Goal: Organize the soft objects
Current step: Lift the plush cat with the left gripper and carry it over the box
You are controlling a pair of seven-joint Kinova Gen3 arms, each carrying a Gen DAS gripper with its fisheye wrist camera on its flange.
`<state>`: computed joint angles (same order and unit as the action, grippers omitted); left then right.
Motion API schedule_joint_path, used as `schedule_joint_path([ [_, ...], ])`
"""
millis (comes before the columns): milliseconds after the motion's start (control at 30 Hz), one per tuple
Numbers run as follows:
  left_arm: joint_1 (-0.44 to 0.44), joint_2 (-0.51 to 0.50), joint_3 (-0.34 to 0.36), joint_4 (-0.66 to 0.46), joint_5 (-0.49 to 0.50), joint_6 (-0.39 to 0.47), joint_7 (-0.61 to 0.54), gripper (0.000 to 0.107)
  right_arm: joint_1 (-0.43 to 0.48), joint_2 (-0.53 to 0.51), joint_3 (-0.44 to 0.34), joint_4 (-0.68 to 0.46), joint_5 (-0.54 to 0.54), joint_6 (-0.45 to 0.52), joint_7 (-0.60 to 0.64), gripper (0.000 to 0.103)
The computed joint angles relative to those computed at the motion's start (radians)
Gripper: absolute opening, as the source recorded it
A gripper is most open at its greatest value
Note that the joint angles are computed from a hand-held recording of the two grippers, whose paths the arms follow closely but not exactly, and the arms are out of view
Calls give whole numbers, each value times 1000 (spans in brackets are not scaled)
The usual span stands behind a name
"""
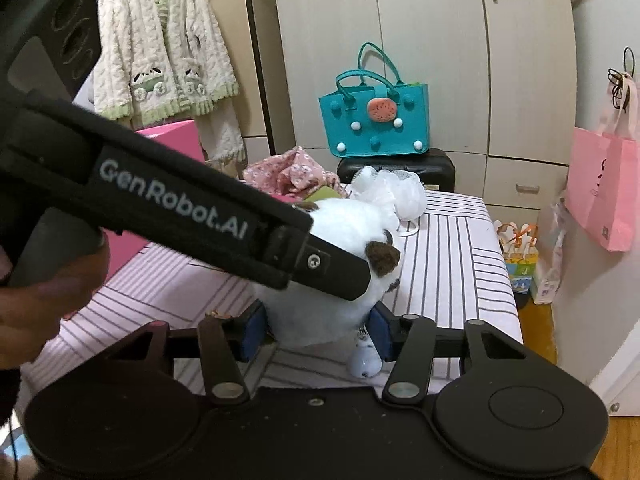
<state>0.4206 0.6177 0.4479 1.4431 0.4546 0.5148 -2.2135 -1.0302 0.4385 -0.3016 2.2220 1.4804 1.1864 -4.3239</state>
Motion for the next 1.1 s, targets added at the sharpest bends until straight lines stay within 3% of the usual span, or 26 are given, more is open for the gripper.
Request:
schedule_joint_path([
  [367, -37, -73, -43, -4, 33, 197, -15, 61, -84, -22, -4, -98, -107, 43, 167, 58],
  [600, -23, -96, -103, -28, 0, 327, 13, 61, -82, -62, -3, -177, -196, -39, 296, 58],
  [700, -44, -117, -107, -9, 7, 351, -14, 61, -99, -54, 8, -216, -222, -45, 336, 58],
  [833, -80, -134, -122, -35, 14, 456, -33, 60, -126, -52, 21, -279, -259, -36, 428, 58],
  [1100, -148, -193, -171, -50, 29, 612, -77, 59, -130, -88, 32, -368, -289, -106, 595, 58],
])
